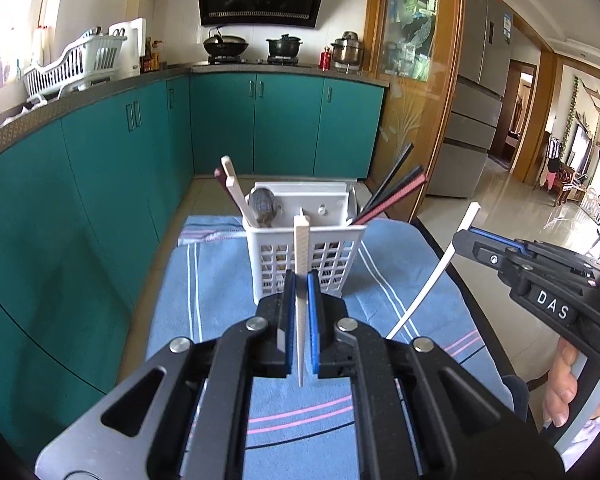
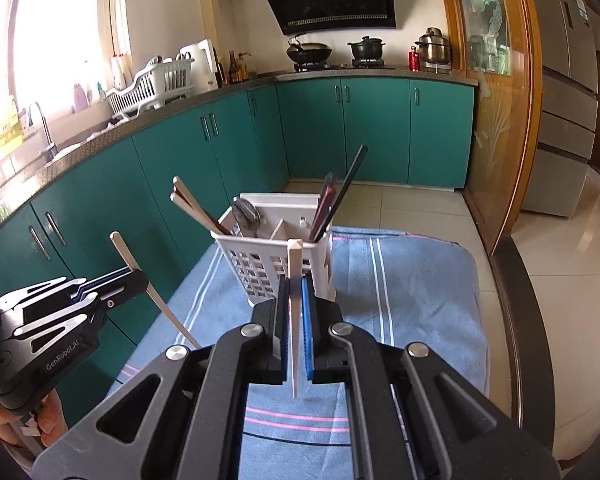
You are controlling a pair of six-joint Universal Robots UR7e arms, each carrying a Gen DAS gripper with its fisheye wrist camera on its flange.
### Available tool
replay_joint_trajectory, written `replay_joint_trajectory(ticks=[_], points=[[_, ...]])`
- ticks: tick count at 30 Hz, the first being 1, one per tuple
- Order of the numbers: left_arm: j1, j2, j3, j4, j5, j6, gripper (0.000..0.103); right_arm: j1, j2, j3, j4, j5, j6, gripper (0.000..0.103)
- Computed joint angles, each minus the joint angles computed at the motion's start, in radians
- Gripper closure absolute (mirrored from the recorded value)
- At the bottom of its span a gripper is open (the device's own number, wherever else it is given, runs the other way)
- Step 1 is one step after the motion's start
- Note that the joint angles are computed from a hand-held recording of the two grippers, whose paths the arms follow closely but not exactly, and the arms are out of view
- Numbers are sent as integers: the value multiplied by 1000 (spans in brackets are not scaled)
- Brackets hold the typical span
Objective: Organize utensils
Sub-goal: 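Lift both chopsticks up and lower them into the white holder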
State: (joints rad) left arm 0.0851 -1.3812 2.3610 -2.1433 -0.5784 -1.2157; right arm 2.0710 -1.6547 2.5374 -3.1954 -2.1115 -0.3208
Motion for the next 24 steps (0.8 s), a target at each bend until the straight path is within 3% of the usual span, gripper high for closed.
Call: replay_joint_trajectory(ticks=[5, 10, 14, 17, 21, 24], points=[[-7, -20, -37, -12, 45, 72, 97, 23, -4, -46, 33, 23, 4, 96], [-9, -26, -110, -23, 191, 149, 97, 80, 36, -113, -27, 10, -37, 96], [30, 10, -175, -162, 238, 287, 97, 115, 104, -208, -32, -38, -33, 96], [69, 58, -212, -295, 271, 410, 97, 101, 130, -265, -19, 9, -14, 96], [115, 108, -229, -360, 294, 457, 97, 98, 196, -320, -155, 5, -41, 96], [156, 138, -213, -452, 273, 513, 97, 77, 240, -337, -236, -8, -53, 96]])
